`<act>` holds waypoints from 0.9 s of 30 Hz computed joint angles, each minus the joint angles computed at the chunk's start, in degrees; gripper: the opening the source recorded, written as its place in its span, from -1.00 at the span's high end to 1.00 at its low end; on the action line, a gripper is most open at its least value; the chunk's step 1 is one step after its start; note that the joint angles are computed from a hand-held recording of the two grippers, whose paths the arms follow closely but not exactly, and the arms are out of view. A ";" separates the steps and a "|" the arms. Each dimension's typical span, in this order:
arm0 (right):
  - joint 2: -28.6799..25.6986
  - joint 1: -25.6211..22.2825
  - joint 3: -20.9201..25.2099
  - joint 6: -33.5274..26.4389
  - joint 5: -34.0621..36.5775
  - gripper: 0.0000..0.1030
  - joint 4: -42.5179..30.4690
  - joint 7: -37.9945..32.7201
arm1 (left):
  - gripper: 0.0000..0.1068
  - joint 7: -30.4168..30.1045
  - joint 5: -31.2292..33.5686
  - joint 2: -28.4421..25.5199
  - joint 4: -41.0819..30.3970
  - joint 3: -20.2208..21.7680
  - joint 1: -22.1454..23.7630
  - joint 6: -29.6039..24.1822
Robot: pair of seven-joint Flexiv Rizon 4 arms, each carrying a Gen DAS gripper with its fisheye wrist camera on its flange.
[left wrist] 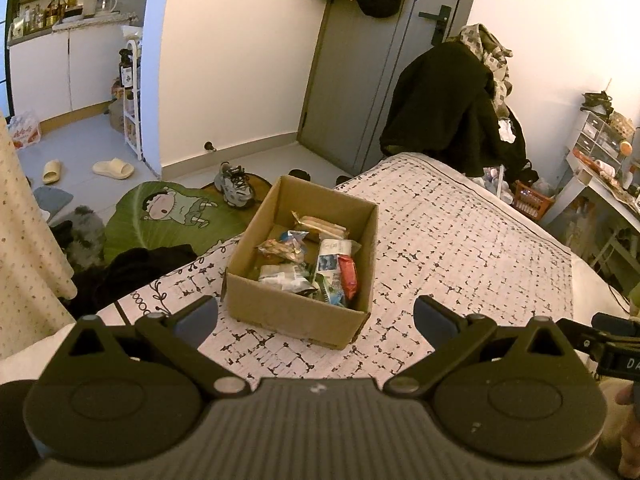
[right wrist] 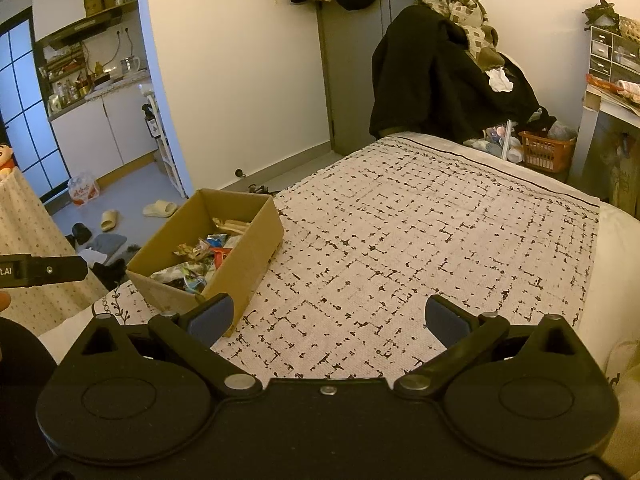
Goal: Organize snacks
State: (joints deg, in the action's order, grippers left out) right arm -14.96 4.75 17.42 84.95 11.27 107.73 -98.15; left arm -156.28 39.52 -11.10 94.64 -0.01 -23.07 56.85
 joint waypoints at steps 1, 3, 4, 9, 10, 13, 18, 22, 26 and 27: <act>0.03 0.10 -0.13 0.01 -0.12 -1.00 0.06 0.07 | -0.93 0.06 -0.05 0.04 0.10 0.00 0.04 0.02; 0.01 0.18 -0.19 0.04 -0.22 -1.00 0.08 0.01 | -0.93 0.04 -0.04 0.08 0.15 -0.02 0.06 0.04; 0.00 0.18 -0.19 0.02 -0.23 -1.00 0.07 -0.01 | -0.93 -0.05 0.09 0.08 0.16 -0.02 0.02 0.10; -0.01 0.46 -0.48 0.26 -0.54 -1.00 0.28 0.53 | -0.93 -0.03 -0.13 0.18 0.31 -0.11 0.10 0.05; -0.02 0.43 -0.45 0.26 -0.58 -1.00 0.28 0.55 | -0.93 0.01 -0.20 0.22 0.35 -0.12 0.12 0.02; -0.02 0.59 -0.69 0.35 -0.94 -1.00 0.42 0.95 | -0.93 0.07 -0.24 0.25 0.39 -0.16 0.15 0.03; -0.07 0.47 -0.58 0.38 -1.19 -1.00 0.46 1.16 | -0.93 0.03 -0.13 0.22 0.29 -0.17 0.11 -0.19; -0.08 0.55 -0.70 0.50 -1.56 -1.00 0.60 1.52 | -0.93 0.13 -0.15 0.18 0.30 -0.18 0.19 -0.18; -0.15 0.67 -0.93 0.49 -2.00 -1.00 0.66 1.95 | -0.93 0.38 -0.45 0.23 0.41 -0.23 0.26 -0.41; -0.18 0.71 -0.97 0.50 -2.10 -1.00 0.68 2.09 | -0.93 0.51 -0.61 0.25 0.48 -0.25 0.31 -0.37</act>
